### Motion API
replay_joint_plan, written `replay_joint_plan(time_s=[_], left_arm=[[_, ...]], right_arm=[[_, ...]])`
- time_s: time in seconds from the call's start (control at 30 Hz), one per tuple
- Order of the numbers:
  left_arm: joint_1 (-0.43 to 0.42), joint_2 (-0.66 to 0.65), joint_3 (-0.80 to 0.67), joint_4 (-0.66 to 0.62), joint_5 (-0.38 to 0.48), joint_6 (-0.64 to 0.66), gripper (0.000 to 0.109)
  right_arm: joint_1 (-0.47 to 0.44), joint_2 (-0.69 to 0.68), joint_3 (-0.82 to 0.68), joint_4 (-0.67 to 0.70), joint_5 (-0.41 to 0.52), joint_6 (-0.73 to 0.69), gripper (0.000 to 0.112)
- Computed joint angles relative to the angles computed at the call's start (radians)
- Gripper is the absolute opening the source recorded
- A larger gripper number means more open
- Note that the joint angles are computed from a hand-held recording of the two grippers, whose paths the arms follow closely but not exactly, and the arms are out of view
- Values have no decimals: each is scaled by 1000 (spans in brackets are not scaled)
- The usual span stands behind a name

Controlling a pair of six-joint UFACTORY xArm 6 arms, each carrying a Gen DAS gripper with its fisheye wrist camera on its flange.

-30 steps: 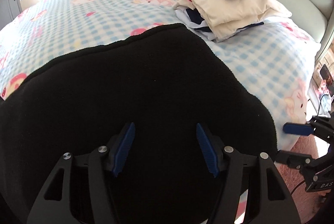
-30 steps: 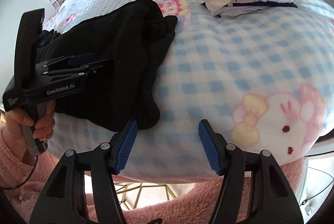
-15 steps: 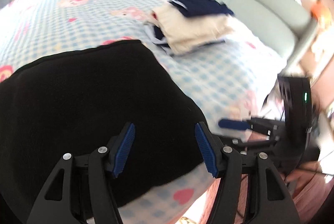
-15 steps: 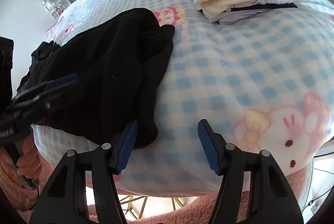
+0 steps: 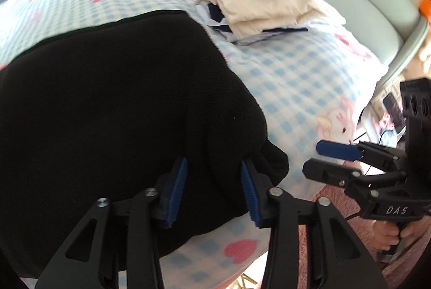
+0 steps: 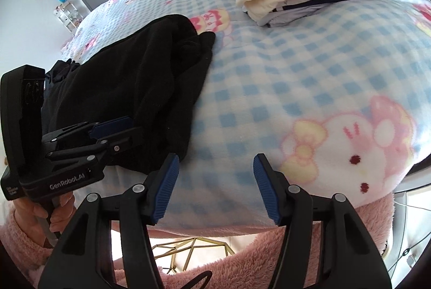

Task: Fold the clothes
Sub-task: 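Smooth the folded black jacket flat with the open left gripper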

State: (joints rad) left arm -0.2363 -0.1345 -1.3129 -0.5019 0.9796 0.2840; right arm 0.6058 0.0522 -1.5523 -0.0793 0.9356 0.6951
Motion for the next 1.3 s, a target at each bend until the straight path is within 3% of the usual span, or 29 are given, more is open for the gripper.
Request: replay_joint_plan(time_s=[0.27, 0.47, 0.63, 0.8, 0.9, 0.97, 1.1, 1.13, 1.17, 1.2, 1.23, 1.3], left_arm=[[44, -9, 22, -61, 28, 15, 32], [74, -7, 25, -127, 61, 45, 36], [91, -2, 28, -154, 77, 57, 40], [125, 10, 23, -210, 116, 74, 40], [159, 15, 22, -265, 146, 82, 34], [184, 23, 19, -306, 175, 85, 34], [174, 12, 25, -264, 168, 101, 34], [166, 7, 28, -241, 161, 102, 34], [162, 3, 31, -225, 156, 107, 34], [160, 2, 33, -219, 155, 112, 34], [161, 0, 34, -218, 157, 115, 35], [161, -8, 37, -224, 157, 135, 39]], right_arm=[[49, 92, -132, -6, 25, -144, 59], [65, 171, -216, -93, 120, -161, 58], [57, 164, -158, -180, 52, -57, 55], [69, 169, -153, -276, 94, 25, 51], [61, 135, -111, -313, 122, 112, 51], [45, 99, -63, -300, 104, 152, 51], [72, 92, -76, -375, 168, 205, 51], [80, 90, -85, -403, 203, 229, 47], [83, 84, -88, -427, 244, 259, 29], [85, 72, -80, -452, 272, 291, 29], [72, 47, -52, -439, 258, 310, 30], [26, -23, 34, -328, 110, 283, 36]])
